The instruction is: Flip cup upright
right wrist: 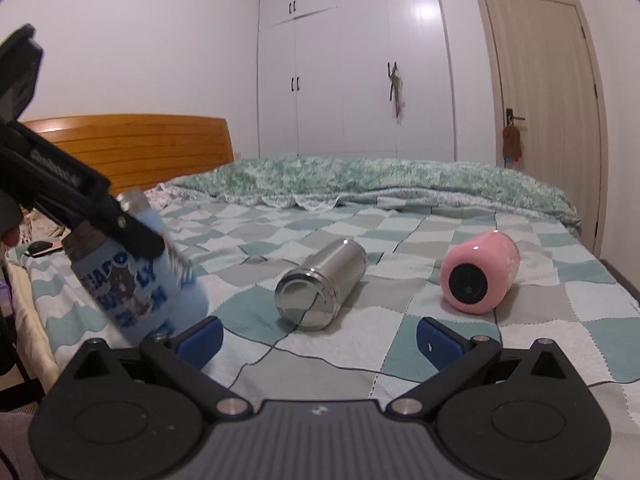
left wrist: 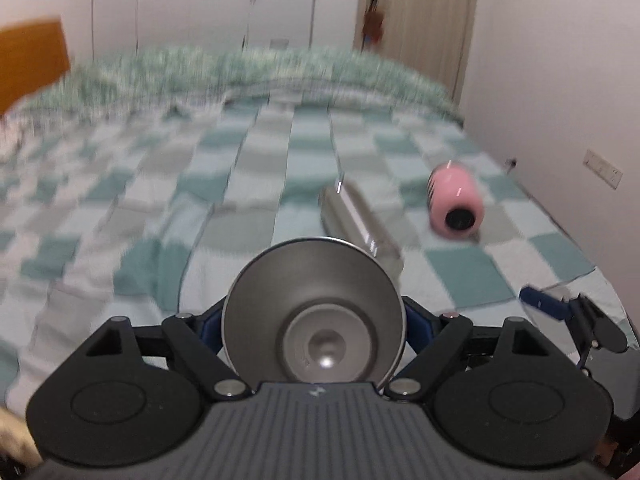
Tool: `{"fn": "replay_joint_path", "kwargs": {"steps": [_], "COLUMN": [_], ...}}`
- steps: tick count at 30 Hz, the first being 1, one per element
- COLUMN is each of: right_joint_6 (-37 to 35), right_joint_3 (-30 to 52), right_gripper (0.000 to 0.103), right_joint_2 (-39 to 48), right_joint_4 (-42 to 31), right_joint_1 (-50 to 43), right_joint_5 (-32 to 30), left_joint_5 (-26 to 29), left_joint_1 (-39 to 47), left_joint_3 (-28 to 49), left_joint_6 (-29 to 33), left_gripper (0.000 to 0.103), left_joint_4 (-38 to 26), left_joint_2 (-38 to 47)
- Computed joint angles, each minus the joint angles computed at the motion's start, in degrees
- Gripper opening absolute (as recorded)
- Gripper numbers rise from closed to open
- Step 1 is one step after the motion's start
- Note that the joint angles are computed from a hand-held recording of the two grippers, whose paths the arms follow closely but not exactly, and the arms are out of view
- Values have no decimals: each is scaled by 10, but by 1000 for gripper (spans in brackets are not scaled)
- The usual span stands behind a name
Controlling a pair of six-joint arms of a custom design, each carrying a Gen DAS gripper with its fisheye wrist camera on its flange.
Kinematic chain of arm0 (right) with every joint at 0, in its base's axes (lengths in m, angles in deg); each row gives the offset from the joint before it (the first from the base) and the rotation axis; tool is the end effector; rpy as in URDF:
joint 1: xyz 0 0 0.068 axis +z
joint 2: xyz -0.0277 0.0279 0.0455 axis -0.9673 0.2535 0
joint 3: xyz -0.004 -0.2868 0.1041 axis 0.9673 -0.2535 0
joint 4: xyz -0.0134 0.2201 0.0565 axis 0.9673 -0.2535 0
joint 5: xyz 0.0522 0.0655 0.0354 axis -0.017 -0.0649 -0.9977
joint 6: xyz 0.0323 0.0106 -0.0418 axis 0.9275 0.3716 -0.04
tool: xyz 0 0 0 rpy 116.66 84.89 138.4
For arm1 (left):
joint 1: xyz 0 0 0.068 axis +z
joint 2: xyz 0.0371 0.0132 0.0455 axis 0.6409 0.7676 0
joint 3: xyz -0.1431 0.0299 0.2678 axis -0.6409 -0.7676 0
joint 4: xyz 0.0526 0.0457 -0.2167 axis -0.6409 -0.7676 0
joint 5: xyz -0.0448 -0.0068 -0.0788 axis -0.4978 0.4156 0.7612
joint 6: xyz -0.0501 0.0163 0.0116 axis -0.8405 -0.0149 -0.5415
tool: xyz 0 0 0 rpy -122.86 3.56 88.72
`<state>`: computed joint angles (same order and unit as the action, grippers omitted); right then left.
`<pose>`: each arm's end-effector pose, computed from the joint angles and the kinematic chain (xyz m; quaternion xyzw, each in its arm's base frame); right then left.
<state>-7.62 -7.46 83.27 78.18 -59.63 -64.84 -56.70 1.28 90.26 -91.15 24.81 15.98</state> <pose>0.2379 0.0740 0.1613 -0.1675 0.7812 0.1604 0.5796 0.2139 -0.1526 0.2892 0.0442 0.8923 -0.0485 0.4467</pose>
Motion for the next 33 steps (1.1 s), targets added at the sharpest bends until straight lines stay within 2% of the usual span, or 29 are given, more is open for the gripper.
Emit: {"fn": "replay_joint_path", "kwargs": {"steps": [2,5,7,9,12,17,18,19,20,32,33], "right_joint_6": [7,12,12,11,8,4,3,3,2,-2,-1], "right_joint_3": [-13,-26,-31,-34,-39,-35,-34,-32,-31,-30,-31], "right_gripper": [103,103,103,103,103,103,103,103,103,103,103], "right_joint_2": [2,4,6,8,9,13,15,16,16,16,16], "right_joint_4": [24,45,52,58,63,58,58,57,56,53,55], "right_joint_1": [2,12,19,24,30,32,33,34,35,39,40], "right_joint_5": [8,28,41,51,59,60,61,61,62,63,64], "left_joint_5": [-21,-24,-19,-13,-33,-31,-25,-33,-32,-58,-60], "left_joint_1": [-10,-8,-1,9,12,36,41,38,35,18,16], "left_joint_3": [-8,-16,-18,-38,-70,-109,-124,-161,-178,-191,-189], "left_joint_6": [10,20,18,28,39,45,47,73,90,90,89], "left_gripper": [85,85,85,85,86,85,85,85,85,86,90], "left_joint_4": [25,51,61,99,145,200,225,296,328,343,340], "left_joint_2": [-10,-11,-1,7,23,60,72,73,76,69,67]}}
